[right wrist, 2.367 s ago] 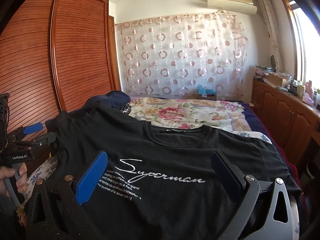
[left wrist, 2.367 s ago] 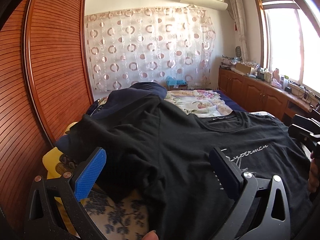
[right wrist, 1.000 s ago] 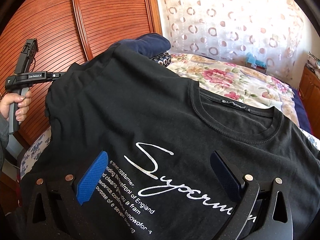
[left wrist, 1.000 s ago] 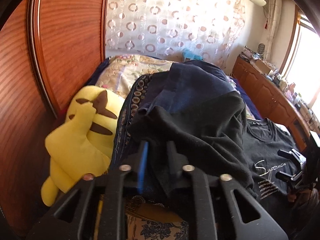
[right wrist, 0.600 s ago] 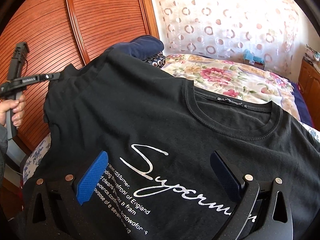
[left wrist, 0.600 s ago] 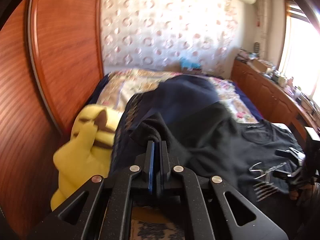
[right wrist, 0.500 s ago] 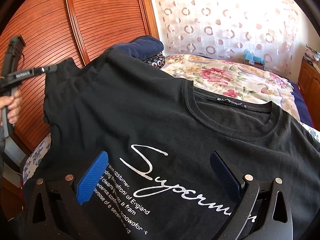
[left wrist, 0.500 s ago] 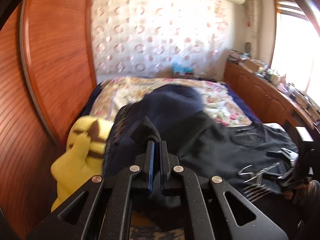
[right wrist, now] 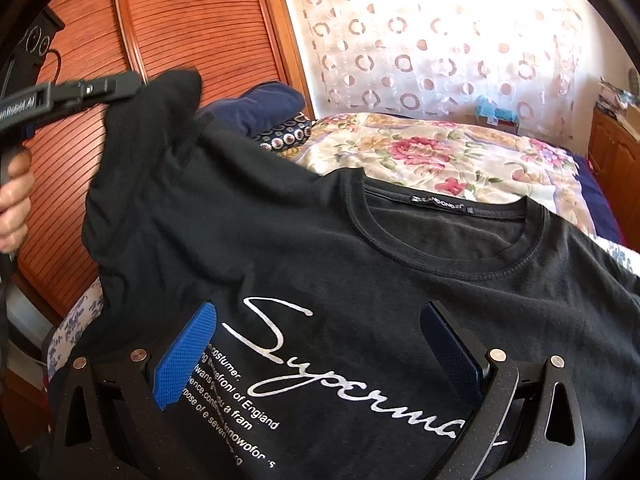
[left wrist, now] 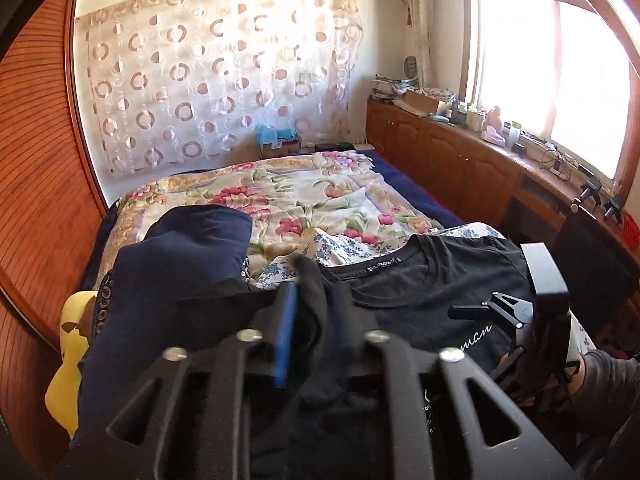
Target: Fold small clothes
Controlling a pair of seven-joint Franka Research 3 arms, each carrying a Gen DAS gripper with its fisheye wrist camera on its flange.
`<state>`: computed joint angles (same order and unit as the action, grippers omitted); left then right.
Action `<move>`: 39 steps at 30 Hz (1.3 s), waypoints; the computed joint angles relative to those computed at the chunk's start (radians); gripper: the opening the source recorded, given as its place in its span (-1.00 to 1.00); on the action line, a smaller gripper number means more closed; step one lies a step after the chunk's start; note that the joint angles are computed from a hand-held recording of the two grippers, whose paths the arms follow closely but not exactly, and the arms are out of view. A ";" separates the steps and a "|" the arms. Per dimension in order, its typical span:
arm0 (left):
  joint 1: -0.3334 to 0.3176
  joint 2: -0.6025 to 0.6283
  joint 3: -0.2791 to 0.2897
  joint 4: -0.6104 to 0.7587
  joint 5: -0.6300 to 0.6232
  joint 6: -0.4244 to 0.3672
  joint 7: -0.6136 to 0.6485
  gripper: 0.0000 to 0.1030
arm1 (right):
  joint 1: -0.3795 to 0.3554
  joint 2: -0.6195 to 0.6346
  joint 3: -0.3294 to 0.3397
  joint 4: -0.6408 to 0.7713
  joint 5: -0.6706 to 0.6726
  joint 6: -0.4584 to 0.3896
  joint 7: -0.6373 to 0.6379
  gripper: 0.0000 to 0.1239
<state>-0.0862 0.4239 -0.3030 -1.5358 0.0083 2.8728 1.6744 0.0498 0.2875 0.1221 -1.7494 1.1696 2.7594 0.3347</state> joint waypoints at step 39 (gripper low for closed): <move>0.036 -0.270 0.158 -0.547 0.194 0.300 -0.424 0.51 | 0.022 0.114 0.060 0.263 -0.231 -0.228 0.177 0.00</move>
